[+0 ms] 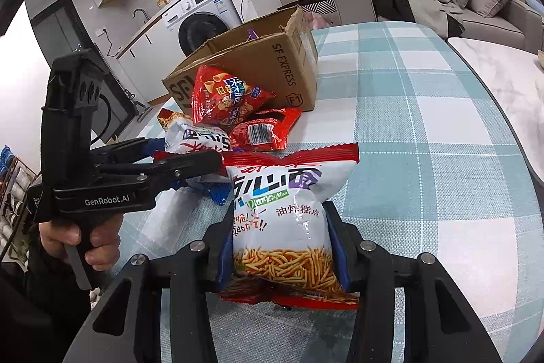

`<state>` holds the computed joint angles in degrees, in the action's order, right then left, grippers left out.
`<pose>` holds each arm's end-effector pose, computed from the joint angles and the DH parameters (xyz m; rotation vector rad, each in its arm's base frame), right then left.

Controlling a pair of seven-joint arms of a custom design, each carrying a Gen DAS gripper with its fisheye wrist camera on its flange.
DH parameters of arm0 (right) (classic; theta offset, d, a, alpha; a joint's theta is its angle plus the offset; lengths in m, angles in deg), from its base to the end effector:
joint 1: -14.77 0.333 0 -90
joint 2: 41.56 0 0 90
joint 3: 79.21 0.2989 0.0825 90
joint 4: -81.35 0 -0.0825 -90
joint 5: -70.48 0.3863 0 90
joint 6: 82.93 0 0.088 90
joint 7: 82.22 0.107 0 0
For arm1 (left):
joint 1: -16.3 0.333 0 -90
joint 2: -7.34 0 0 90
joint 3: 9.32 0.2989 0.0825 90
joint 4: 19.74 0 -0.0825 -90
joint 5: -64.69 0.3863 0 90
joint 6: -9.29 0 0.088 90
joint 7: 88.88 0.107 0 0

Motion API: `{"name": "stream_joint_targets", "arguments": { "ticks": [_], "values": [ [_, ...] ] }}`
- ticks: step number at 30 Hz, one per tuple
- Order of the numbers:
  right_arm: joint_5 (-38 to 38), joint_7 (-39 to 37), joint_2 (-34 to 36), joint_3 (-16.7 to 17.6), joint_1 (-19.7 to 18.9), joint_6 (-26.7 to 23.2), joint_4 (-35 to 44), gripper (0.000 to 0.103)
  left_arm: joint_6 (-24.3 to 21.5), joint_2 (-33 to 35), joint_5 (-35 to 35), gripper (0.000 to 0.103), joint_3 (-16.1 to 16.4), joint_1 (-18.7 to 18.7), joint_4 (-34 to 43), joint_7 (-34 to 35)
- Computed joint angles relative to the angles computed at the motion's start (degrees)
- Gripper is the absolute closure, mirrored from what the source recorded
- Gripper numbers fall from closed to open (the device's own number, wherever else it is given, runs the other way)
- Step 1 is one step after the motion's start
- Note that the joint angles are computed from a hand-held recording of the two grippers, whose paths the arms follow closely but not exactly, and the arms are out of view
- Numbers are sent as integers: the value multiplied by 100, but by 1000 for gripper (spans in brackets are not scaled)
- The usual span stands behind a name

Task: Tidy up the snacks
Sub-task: 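Grasp the white-silver chip bag with the left tool while the right tool carries the noodle bag to the box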

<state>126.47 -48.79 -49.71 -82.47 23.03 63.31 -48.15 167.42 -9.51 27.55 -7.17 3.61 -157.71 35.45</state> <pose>0.5329 0.0346 0.4447 -1.9223 1.3420 -0.1671 0.4924 -0.0652 0.4738 -1.6498 2.1316 -0.9865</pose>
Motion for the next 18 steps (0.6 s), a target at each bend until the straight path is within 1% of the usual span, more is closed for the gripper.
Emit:
{"name": "stream_joint_targets", "arguments": {
  "ticks": [2, 4, 8, 12, 18],
  "values": [
    [-11, 11, -3, 8, 2, 15, -1, 57, -21, -48, -221, 43, 90, -95, -33, 239],
    [-12, 15, -10, 13, 7, 25, -5, 57, 23, -106, -297, 44, 82, -110, -104, 316],
    [13, 5, -38, 13, 23, 35, -15, 57, 16, -261, -467, 44, 151, -174, -235, 455],
    [48, -22, -74, 12, 45, 68, -13, 57, 45, -478, -478, 45, 201, -187, -392, 425],
    [140, -156, -195, 11, 122, 156, -7, 57, 138, -972, -427, 45, 410, -289, -667, 390]
  ]
}}
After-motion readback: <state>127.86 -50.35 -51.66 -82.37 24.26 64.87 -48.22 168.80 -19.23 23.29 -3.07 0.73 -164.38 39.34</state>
